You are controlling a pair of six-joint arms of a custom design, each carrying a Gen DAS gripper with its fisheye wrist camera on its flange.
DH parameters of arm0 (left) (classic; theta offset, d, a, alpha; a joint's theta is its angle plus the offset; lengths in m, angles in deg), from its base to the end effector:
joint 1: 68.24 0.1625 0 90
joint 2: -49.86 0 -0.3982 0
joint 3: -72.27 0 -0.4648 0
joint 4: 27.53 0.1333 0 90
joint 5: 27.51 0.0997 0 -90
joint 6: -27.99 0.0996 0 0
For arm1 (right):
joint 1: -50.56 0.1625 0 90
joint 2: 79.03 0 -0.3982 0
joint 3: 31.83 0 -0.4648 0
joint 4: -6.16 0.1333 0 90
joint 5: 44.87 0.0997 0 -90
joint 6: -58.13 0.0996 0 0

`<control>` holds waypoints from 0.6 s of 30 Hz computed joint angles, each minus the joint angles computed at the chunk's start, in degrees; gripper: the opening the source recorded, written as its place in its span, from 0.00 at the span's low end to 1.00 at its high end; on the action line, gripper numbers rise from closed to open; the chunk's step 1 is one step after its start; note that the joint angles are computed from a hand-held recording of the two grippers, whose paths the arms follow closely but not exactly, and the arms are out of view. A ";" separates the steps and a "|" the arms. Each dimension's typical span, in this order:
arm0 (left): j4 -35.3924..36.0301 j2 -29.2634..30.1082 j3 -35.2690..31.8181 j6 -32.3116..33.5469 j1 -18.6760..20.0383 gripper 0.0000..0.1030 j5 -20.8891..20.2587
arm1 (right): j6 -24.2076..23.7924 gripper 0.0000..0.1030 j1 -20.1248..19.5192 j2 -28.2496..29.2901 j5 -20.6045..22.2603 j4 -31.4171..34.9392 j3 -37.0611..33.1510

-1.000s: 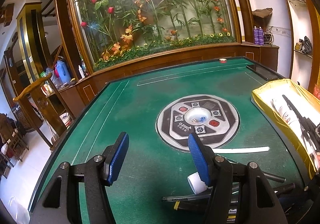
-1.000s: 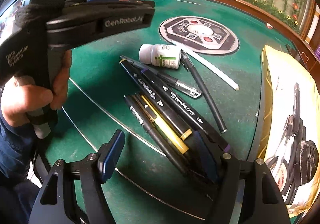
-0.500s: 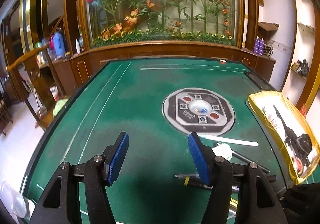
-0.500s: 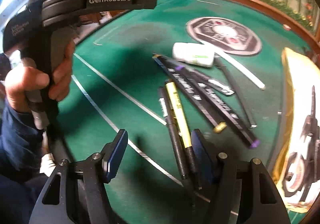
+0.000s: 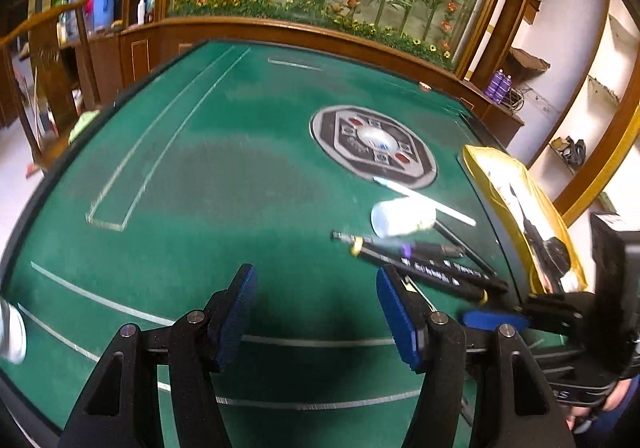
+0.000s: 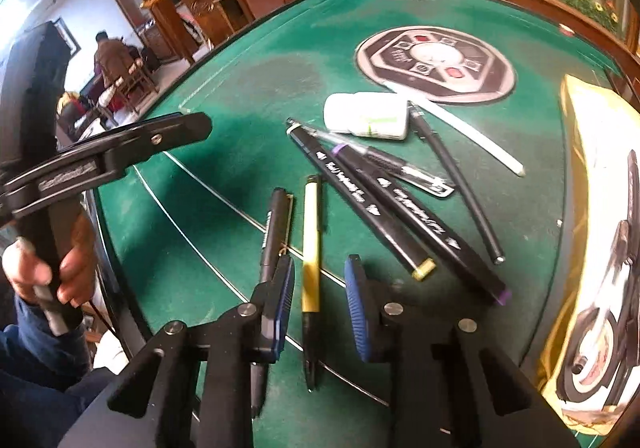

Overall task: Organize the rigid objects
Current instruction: 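Grasp a yellow marker with the right tool while the left tool grasps a black pen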

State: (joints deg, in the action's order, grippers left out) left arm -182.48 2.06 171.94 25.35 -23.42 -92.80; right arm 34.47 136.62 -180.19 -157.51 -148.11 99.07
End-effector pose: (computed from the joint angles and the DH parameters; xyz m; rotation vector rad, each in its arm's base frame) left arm -0.3534 -0.5978 0.0263 0.9466 2.6248 -0.5400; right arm 0.0631 -0.4662 0.3034 0.2801 -2.5370 0.6473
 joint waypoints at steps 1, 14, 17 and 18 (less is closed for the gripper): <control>0.11 -0.28 0.32 -0.20 -0.10 0.64 0.03 | -0.26 0.25 0.16 0.63 -0.55 -0.43 -0.24; 12.01 -2.68 2.30 -7.59 -1.13 0.64 -6.81 | -11.20 0.08 2.40 3.91 -9.14 -11.04 2.54; 14.73 -2.50 1.97 -9.44 -1.55 0.64 -9.24 | -9.65 0.08 0.40 0.46 -5.44 -9.83 3.99; 15.48 -2.08 1.72 -10.23 -1.89 0.64 -9.35 | -9.44 0.08 -0.33 -1.00 -4.09 -9.65 4.75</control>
